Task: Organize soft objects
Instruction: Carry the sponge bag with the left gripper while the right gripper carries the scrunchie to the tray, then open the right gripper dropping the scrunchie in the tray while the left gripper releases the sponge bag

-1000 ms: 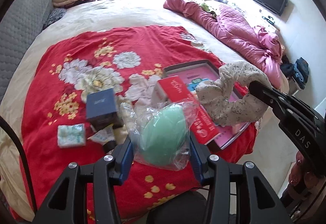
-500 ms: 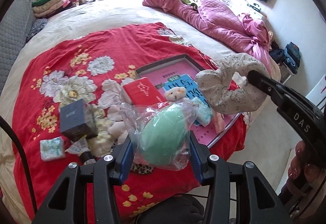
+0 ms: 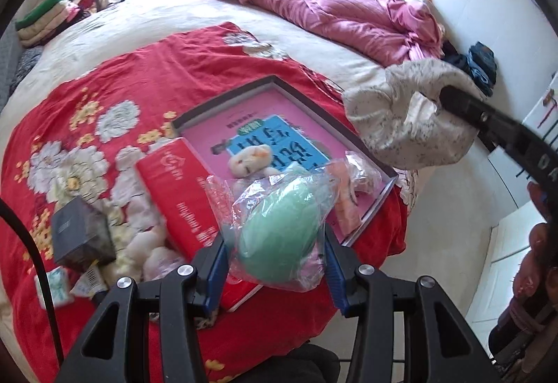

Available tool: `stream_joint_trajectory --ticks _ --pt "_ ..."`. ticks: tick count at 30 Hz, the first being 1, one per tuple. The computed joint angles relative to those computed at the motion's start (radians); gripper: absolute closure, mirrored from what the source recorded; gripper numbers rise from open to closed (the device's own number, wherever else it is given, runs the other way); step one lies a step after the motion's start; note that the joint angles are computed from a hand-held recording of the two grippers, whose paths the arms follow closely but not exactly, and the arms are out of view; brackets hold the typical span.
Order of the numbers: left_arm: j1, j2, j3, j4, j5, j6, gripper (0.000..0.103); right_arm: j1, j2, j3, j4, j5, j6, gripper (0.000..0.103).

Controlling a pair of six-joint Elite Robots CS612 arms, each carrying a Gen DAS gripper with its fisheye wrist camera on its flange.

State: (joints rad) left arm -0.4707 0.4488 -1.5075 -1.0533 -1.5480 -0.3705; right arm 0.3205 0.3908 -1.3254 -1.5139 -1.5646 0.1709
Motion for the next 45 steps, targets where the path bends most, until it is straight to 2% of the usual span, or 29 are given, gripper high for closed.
stream_joint_trajectory --ticks 11,17,19,23,30,36,45 --pt "-0.007 -0.018 0.112 -0.009 -0.076 0.072 0.054 -0.020 0.000 0.026 -0.062 -0.025 0.042 0.097" --pt "-0.006 -0.011 0.136 -0.010 -0.115 0.068 0.054 -0.027 -0.003 0.059 -0.069 -0.033 0.064 0.097" --pt "-0.008 -0.009 0.143 -0.007 -0.118 0.073 0.054 -0.028 -0.003 0.073 -0.066 -0.028 0.063 0.097" --pt "-0.011 -0.010 0.156 0.002 -0.116 0.086 0.054 -0.022 -0.004 0.105 -0.057 -0.062 0.038 0.097" --pt "-0.011 -0.007 0.168 0.011 -0.127 0.102 0.054 -0.022 0.011 0.140 -0.043 -0.096 0.059 0.096" --pt "-0.005 -0.002 0.170 -0.002 -0.138 0.093 0.054 -0.031 0.016 0.163 -0.015 -0.079 0.075 0.096" --pt "-0.003 -0.002 0.179 -0.013 -0.138 0.098 0.054 -0.028 0.009 0.216 0.026 -0.067 0.053 0.094"
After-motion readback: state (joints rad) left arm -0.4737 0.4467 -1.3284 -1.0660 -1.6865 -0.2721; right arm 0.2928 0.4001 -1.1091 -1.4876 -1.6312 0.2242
